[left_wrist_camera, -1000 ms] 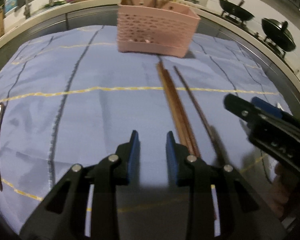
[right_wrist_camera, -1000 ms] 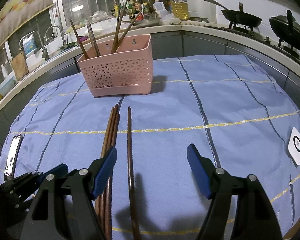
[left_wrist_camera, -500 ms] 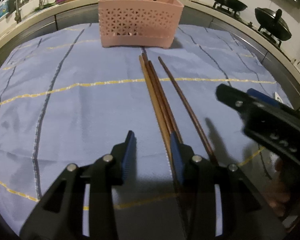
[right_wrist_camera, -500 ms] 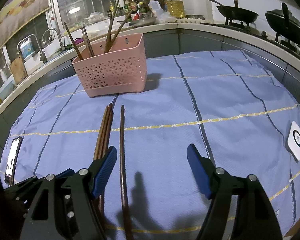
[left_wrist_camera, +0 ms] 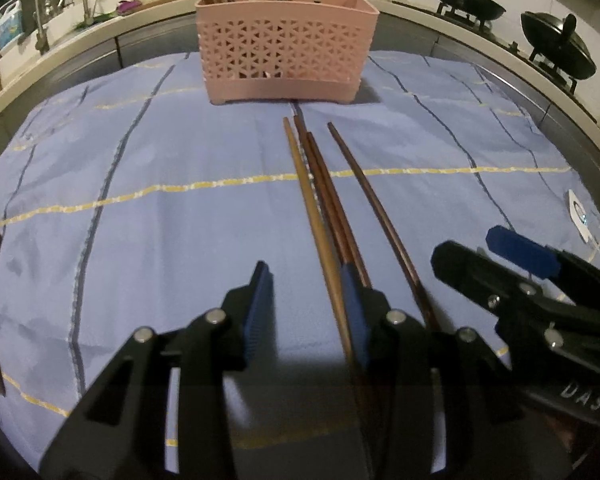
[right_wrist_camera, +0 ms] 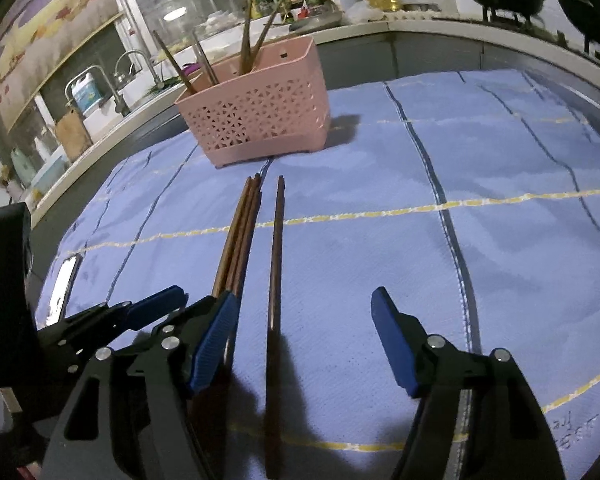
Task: Organize utensils
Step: 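Grasp a chopstick with the left tool while the right tool grasps another, then lift both chopsticks over the pink basket and release them inside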
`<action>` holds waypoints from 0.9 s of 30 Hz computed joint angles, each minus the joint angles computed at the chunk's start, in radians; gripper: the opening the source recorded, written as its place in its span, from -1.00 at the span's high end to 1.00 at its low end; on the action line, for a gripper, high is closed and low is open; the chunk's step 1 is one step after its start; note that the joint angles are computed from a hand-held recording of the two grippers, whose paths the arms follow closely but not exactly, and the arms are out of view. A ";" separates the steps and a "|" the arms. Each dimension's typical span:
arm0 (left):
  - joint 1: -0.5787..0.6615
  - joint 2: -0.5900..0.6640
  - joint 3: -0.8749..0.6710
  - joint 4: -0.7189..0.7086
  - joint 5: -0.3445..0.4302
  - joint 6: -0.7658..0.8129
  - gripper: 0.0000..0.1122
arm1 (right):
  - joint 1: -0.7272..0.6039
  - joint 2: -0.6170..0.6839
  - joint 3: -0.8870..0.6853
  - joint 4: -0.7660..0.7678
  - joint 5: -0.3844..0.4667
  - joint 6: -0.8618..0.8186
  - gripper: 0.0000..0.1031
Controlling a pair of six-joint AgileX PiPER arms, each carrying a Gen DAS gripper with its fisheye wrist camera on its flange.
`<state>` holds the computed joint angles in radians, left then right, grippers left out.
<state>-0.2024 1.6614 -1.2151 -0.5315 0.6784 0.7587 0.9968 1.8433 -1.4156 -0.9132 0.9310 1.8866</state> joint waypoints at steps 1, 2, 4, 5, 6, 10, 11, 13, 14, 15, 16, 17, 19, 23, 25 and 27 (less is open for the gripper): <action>-0.005 -0.002 0.003 0.010 -0.008 -0.006 0.35 | -0.003 0.001 0.000 0.005 -0.003 -0.004 -0.28; -0.011 -0.005 0.007 0.024 -0.020 -0.010 0.35 | -0.004 0.001 0.000 0.008 -0.002 -0.008 -0.24; -0.008 -0.003 0.004 0.033 -0.019 -0.010 0.41 | -0.010 0.000 0.004 0.020 -0.014 -0.023 -0.17; 0.002 0.002 -0.006 0.033 -0.008 -0.008 0.51 | -0.014 -0.002 0.005 0.024 -0.019 -0.031 -0.13; 0.010 0.007 -0.013 0.032 0.001 -0.007 0.60 | -0.017 -0.001 0.002 0.030 -0.019 -0.047 -0.09; 0.057 0.029 -0.042 0.047 0.002 0.003 0.83 | -0.051 0.006 -0.023 0.070 -0.040 -0.150 0.05; 0.071 0.037 -0.052 0.045 0.006 0.009 0.83 | -0.068 0.012 -0.038 0.087 -0.048 -0.192 0.11; 0.101 0.059 -0.087 0.050 0.021 0.007 0.83 | -0.099 0.028 -0.073 0.129 -0.056 -0.273 0.20; 0.119 0.077 -0.116 0.046 0.043 0.010 0.82 | -0.121 0.040 -0.097 0.164 -0.065 -0.328 0.25; 0.129 0.089 -0.136 0.044 0.058 0.009 0.80 | -0.143 0.052 -0.122 0.198 -0.076 -0.383 0.27; 0.138 0.104 -0.160 0.040 0.080 0.008 0.80 | -0.157 0.063 -0.145 0.221 -0.077 -0.425 0.28; 0.145 0.125 -0.196 0.038 0.110 0.002 0.80 | -0.176 0.085 -0.184 0.254 -0.069 -0.486 0.31; 0.133 0.151 -0.238 0.066 0.120 -0.026 0.80 | -0.208 0.130 -0.263 0.316 -0.041 -0.593 0.34; 0.090 0.222 -0.350 0.134 0.127 -0.109 0.77 | -0.250 0.216 -0.424 0.386 0.028 -0.754 0.43; 0.075 0.275 -0.430 0.156 0.137 -0.149 0.77 | -0.267 0.254 -0.492 0.411 0.056 -0.816 0.69; 0.064 0.332 -0.520 0.167 0.163 -0.190 0.77 | -0.285 0.271 -0.520 0.437 0.048 -0.867 0.88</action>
